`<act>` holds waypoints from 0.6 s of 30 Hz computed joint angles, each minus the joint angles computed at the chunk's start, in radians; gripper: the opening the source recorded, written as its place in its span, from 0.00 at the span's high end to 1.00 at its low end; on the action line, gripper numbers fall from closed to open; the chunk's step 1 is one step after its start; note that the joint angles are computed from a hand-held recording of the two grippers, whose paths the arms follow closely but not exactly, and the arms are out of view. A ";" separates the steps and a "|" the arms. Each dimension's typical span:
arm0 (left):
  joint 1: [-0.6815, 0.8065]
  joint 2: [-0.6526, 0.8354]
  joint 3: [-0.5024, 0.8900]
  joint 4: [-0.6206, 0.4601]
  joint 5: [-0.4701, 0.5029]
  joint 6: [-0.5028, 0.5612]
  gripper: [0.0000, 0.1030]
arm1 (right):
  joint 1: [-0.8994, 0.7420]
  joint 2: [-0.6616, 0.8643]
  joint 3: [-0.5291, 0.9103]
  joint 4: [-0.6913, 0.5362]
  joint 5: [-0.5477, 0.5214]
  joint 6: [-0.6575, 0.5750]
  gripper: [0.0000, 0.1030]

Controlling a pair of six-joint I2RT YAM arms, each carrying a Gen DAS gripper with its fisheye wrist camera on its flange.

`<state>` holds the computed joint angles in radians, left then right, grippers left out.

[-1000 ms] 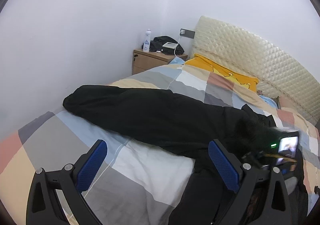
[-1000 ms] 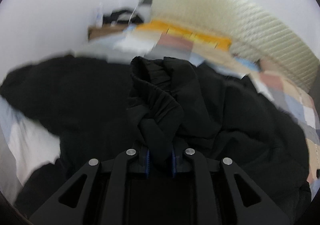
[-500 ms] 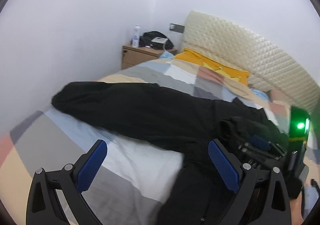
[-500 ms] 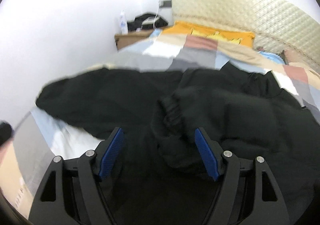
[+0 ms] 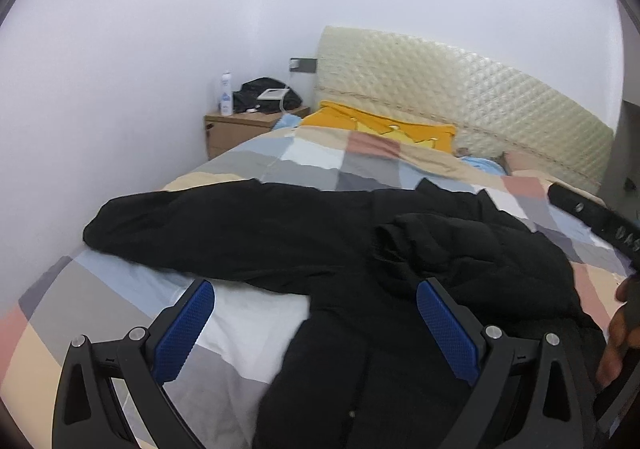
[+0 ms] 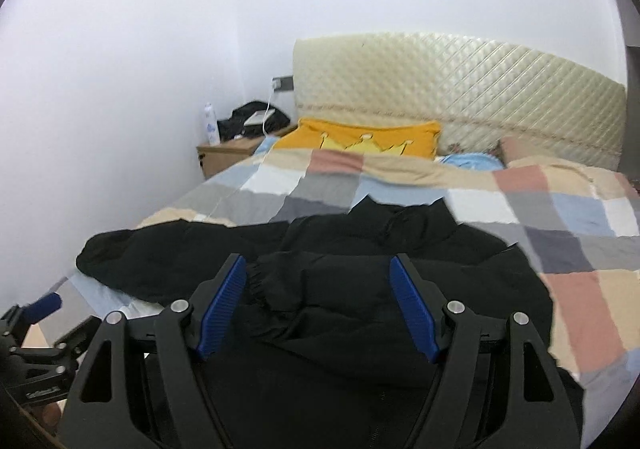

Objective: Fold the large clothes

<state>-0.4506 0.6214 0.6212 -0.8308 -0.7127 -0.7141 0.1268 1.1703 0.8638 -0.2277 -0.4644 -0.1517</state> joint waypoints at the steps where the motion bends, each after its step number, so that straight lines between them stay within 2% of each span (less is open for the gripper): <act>1: -0.033 0.014 0.006 -0.009 -0.022 -0.021 0.01 | -0.035 -0.025 0.000 -0.019 -0.024 -0.010 0.27; 4: -0.128 0.075 0.020 -0.030 -0.087 -0.088 0.01 | -0.161 -0.094 -0.020 -0.067 -0.130 -0.019 0.25; 12: -0.223 0.122 0.026 -0.027 -0.075 -0.142 0.01 | -0.555 -0.177 -0.040 -0.243 -0.382 -0.207 0.24; 16: -0.233 0.108 0.004 -0.024 -0.069 -0.171 0.01 | -0.741 -0.147 0.010 -0.390 -0.502 -0.376 0.24; 18: -0.232 0.096 -0.005 -0.028 -0.058 -0.174 0.01 | -0.835 -0.113 0.046 -0.499 -0.564 -0.513 0.24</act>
